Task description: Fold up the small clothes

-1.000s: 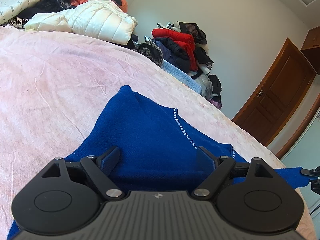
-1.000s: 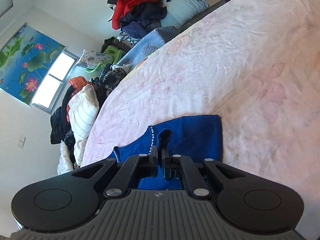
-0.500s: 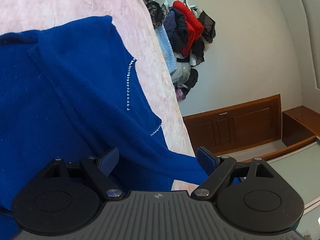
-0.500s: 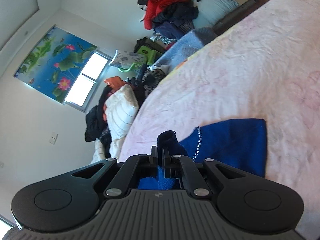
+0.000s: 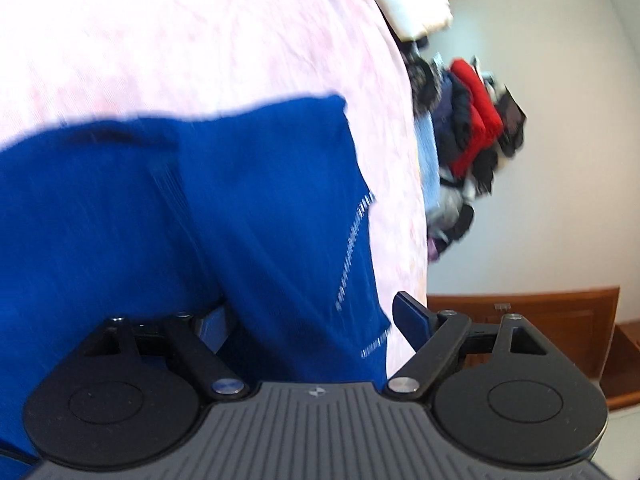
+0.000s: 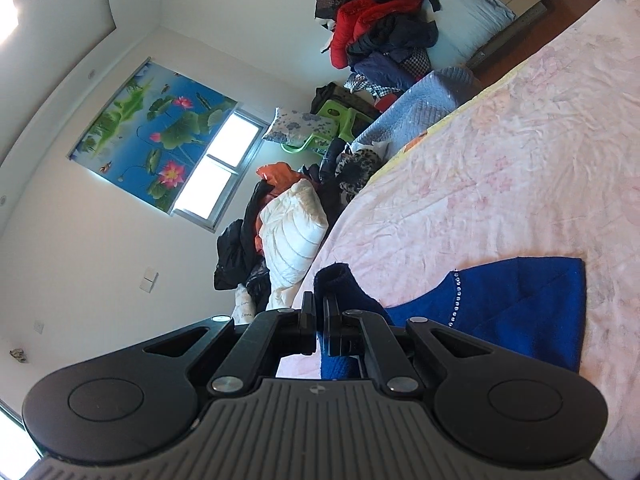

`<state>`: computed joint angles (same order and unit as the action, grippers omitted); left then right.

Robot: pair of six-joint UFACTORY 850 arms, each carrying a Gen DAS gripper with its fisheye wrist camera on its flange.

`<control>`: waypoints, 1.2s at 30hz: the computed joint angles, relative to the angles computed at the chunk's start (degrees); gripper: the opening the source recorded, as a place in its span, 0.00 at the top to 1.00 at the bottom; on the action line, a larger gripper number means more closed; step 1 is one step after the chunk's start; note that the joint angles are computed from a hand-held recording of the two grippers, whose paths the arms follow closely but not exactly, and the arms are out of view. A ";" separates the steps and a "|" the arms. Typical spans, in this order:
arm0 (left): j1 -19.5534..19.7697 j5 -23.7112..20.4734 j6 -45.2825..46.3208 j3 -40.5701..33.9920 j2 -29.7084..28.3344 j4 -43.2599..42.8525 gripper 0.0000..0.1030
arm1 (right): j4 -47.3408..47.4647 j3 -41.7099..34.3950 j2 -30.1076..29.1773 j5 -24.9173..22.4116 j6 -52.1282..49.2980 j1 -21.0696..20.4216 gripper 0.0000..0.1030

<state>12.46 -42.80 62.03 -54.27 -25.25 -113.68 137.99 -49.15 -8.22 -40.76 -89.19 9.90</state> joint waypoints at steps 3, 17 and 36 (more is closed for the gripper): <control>-0.28 5.61 1.90 -1.99 0.11 0.66 0.73 | 1.33 2.08 -0.39 -0.67 0.63 -0.79 0.92; 1.91 10.64 10.30 -2.37 -0.93 1.85 0.96 | 1.43 8.06 -7.51 2.46 4.62 -4.27 0.92; 3.47 6.79 7.30 -2.86 -2.04 5.02 0.96 | 6.64 -0.59 -14.62 10.47 12.18 3.55 0.74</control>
